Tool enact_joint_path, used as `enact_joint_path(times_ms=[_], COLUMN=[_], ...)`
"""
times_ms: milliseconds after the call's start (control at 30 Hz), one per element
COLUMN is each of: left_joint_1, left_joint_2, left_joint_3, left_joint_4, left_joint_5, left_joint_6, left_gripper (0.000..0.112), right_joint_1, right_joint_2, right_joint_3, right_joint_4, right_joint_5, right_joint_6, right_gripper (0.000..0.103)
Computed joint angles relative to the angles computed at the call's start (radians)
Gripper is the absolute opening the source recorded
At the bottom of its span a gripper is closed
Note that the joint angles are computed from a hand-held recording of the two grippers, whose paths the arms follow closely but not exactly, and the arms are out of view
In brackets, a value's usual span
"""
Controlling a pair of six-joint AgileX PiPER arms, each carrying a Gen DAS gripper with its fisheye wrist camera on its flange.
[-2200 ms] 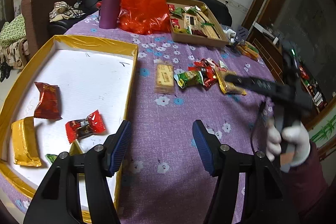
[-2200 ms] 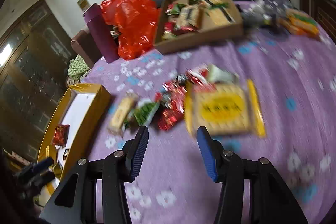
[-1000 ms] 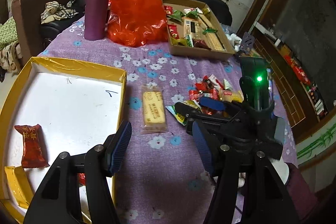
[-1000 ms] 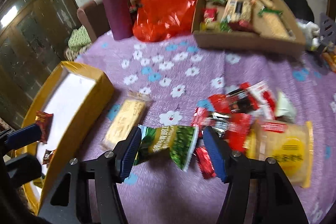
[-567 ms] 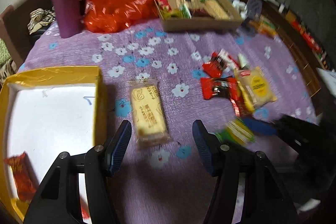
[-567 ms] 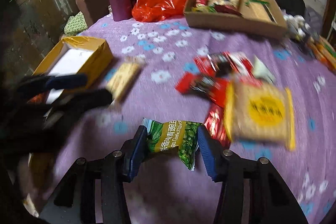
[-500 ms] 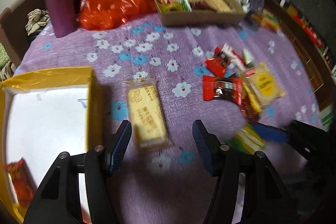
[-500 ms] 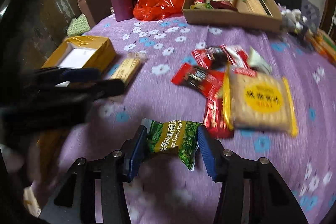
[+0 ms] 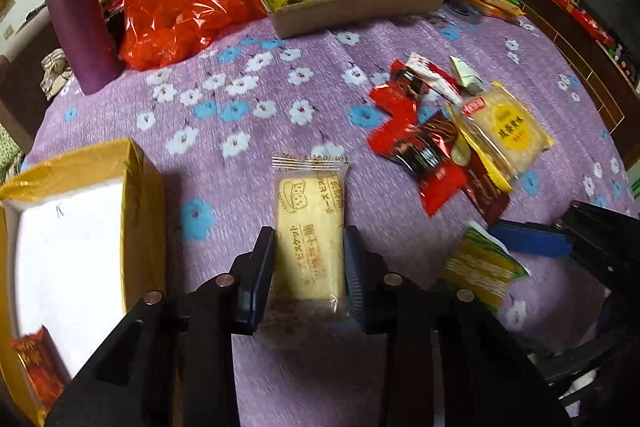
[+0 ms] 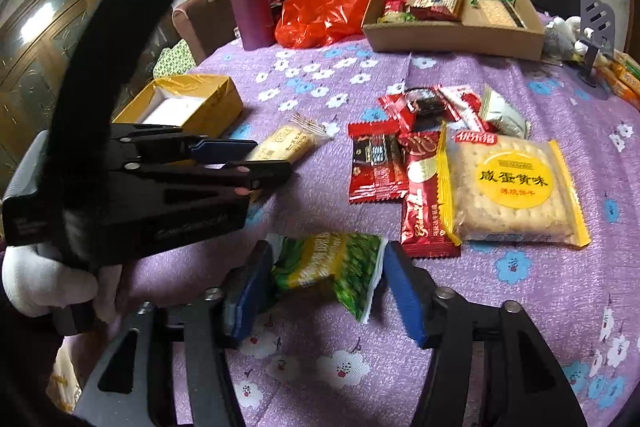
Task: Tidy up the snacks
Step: 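Carry both packs to the tray and open both tools to release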
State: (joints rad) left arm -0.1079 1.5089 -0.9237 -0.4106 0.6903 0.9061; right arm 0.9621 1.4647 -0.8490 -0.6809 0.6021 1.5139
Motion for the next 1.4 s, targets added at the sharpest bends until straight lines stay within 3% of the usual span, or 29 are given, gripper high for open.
enact_joint_path(times_ms=[100, 133, 167, 300, 400, 600, 700, 833, 1000, 1300, 1400], left_joint_1=[0.006, 0.013, 0.023, 0.093, 0.177, 0.482, 0.623, 0.758, 0.855, 0.866, 0.878], left_joint_2=[-0.009, -0.012, -0.011, -0.045, -0.085, -0.148, -0.132, -0.071, 0.018, 0.173, 0.197], left_joint_3=[0.02, 0.023, 0.019, 0.042, 0.055, 0.04, 0.002, -0.066, -0.136, -0.256, -0.281], left_joint_4=[-0.023, -0.035, -0.051, -0.155, -0.239, -0.389, -0.414, -0.436, -0.462, -0.445, -0.437], left_joint_5=[-0.012, -0.007, 0.002, 0.06, 0.138, 0.396, 0.457, 0.486, 0.47, 0.442, 0.461], left_joint_6=[0.012, 0.018, 0.025, 0.104, 0.179, 0.326, 0.363, 0.382, 0.396, 0.35, 0.342], left_gripper=[0.031, 0.031, 0.031, 0.031, 0.031, 0.031, 0.031, 0.031, 0.032, 0.032, 0.032], right_joint_1=[0.029, 0.039, 0.044, 0.063, 0.086, 0.131, 0.151, 0.152, 0.131, 0.068, 0.053], right_joint_2=[0.024, 0.032, 0.035, 0.03, 0.024, 0.028, 0.041, 0.09, 0.21, 0.548, 0.62], right_joint_3=[-0.024, -0.035, -0.043, -0.046, -0.04, -0.069, -0.118, -0.235, -0.45, -0.942, -1.03], right_joint_4=[-0.013, -0.014, -0.009, -0.034, -0.098, -0.165, -0.162, -0.124, -0.02, 0.227, 0.273], right_joint_5=[0.035, 0.057, 0.066, 0.079, 0.09, 0.13, 0.151, 0.131, 0.124, 0.234, 0.26], right_joint_6=[-0.006, -0.009, -0.018, 0.017, 0.098, 0.169, 0.155, 0.089, -0.087, -0.439, -0.49], right_gripper=[0.068, 0.065, 0.047, 0.04, 0.04, 0.04, 0.04, 0.04, 0.04, 0.04, 0.04])
